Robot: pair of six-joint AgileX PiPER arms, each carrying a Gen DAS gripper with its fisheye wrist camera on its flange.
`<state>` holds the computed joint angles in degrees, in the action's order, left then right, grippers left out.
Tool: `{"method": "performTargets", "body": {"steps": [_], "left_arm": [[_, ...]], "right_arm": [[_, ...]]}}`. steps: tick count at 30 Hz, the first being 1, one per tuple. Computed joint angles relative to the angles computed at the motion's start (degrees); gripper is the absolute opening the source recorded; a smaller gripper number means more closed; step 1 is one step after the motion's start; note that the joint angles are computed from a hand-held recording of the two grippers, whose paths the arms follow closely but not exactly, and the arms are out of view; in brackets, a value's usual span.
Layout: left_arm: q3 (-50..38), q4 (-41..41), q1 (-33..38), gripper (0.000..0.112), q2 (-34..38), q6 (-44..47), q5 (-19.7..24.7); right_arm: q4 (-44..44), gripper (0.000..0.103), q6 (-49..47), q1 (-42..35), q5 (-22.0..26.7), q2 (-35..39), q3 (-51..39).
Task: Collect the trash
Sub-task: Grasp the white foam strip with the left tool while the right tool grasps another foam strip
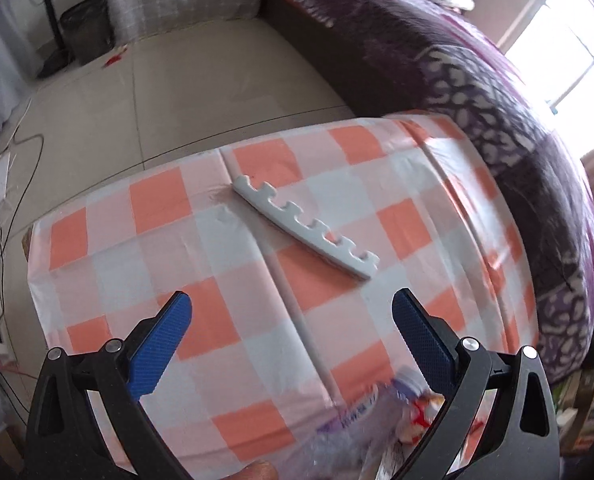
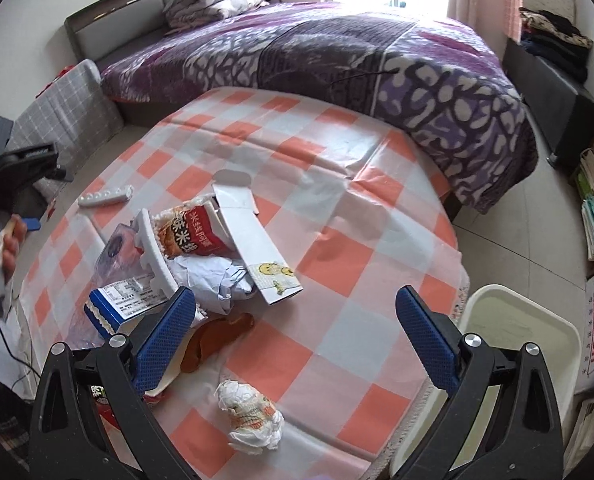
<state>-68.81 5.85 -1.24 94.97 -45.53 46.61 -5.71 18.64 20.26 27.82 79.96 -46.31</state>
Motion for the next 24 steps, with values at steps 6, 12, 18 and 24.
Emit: {"method": "performTargets", "body": {"steps": [6,12,18,24], "left_arm": [[-11.0,-1.5,4.7,0.097,14.8,-4.7,0.7],[-18.4,3.3,2.7,0.096,22.8,-7.4,4.2],[-15.9,8.0,-0.6,0.068,20.9,-1.9,4.6],[-8.1,7.1,0.0,0.029,15.0,7.0,2.1]], "right_arm": [[6.4,0.096,-13.3,-0.5,-0.3,9.5,-6.7],[21.0,0.096,-27.8,-1.5,1.4,14.2,-11.8],[19.8,0.096,-29.6,4.4,0.2,14.5,-14.2],[10.0,0.085,-21.2,10.8,1.7,19.4,-18.9]]}}
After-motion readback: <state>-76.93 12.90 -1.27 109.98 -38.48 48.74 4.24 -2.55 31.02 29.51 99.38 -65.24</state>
